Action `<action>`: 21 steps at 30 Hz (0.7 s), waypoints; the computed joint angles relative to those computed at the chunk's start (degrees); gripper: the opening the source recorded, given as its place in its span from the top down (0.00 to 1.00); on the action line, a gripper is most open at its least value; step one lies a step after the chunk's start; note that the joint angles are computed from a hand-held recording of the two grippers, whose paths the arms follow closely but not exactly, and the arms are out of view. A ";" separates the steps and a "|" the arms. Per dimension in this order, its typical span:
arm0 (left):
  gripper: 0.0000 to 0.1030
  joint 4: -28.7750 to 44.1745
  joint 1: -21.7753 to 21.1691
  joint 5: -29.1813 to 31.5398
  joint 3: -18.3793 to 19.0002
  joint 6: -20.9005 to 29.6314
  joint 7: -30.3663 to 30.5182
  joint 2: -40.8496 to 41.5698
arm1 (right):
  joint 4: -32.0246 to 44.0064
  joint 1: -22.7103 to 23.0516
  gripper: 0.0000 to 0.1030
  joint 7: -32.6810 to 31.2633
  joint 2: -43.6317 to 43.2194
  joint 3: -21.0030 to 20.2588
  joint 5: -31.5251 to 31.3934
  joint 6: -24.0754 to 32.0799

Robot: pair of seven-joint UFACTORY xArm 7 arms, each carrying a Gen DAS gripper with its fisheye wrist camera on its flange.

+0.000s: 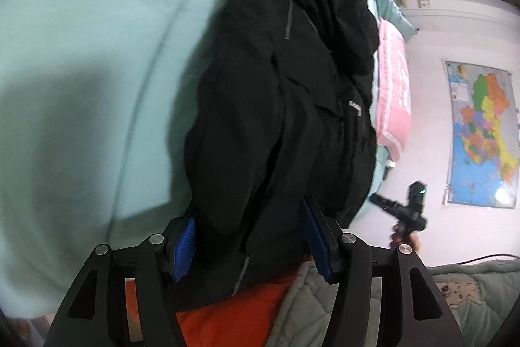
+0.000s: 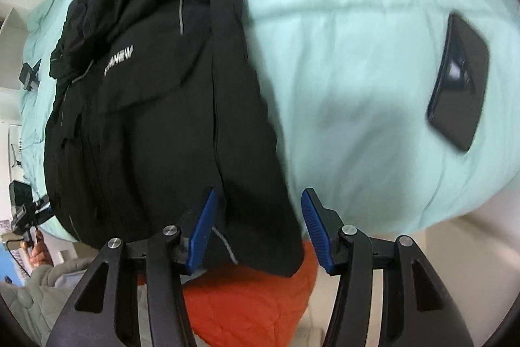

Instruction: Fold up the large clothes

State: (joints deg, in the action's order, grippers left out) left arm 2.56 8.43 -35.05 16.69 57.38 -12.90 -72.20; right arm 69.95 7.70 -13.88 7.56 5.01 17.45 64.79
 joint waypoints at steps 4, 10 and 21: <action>0.42 3.37 -2.75 0.82 -0.26 -0.84 1.97 8.61 | -3.19 -0.11 0.43 -0.23 0.07 -0.03 0.75 -1.14; 0.42 7.48 -7.79 -1.96 -0.47 -1.02 7.26 14.57 | -3.15 -1.25 0.63 -6.98 -0.39 0.60 6.78 1.30; 0.42 1.01 -3.79 -8.00 1.97 -0.26 7.01 6.49 | -2.59 -1.04 0.61 -11.53 1.74 0.04 7.74 5.76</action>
